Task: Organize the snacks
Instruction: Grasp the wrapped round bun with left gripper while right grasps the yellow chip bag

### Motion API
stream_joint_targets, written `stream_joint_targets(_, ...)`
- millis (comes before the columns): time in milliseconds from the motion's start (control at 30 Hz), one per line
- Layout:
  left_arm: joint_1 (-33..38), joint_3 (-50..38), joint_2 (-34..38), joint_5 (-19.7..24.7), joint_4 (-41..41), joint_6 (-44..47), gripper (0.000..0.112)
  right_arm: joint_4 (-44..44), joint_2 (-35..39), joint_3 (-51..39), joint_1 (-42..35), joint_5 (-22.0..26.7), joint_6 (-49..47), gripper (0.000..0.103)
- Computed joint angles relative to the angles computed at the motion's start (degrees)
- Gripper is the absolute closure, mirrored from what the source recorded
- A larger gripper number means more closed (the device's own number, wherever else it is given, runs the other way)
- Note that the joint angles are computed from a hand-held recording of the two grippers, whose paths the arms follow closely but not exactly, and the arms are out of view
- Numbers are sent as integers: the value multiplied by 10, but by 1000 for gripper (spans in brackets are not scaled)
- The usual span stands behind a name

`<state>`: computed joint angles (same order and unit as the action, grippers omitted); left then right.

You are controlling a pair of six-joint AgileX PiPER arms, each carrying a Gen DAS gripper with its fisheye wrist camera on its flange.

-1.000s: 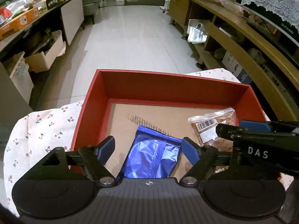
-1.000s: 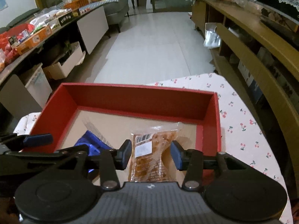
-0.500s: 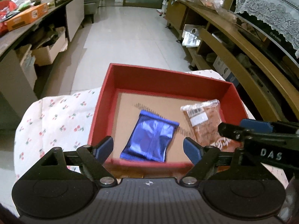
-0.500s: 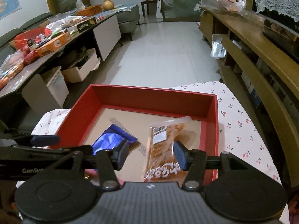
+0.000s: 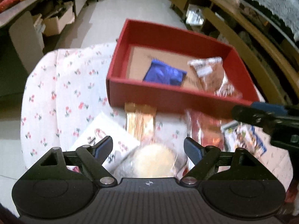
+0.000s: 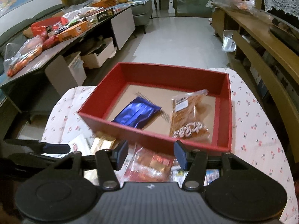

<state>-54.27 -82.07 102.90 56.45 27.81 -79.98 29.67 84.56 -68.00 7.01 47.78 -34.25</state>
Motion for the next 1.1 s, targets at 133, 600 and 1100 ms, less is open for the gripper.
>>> stream_joint_targets(133, -1, 0, 5, -4, -32, 55, 21, 12, -29, 27, -18, 24, -11, 49)
stream_joint_targets(600, -16, -21, 53, 8, -63, 182, 43, -26, -86, 117, -81, 84, -52, 47)
stream_joint_targets(1100, -50, 48, -12, -24, -92, 122, 45, -73, -77, 180, -22, 85, -85, 37)
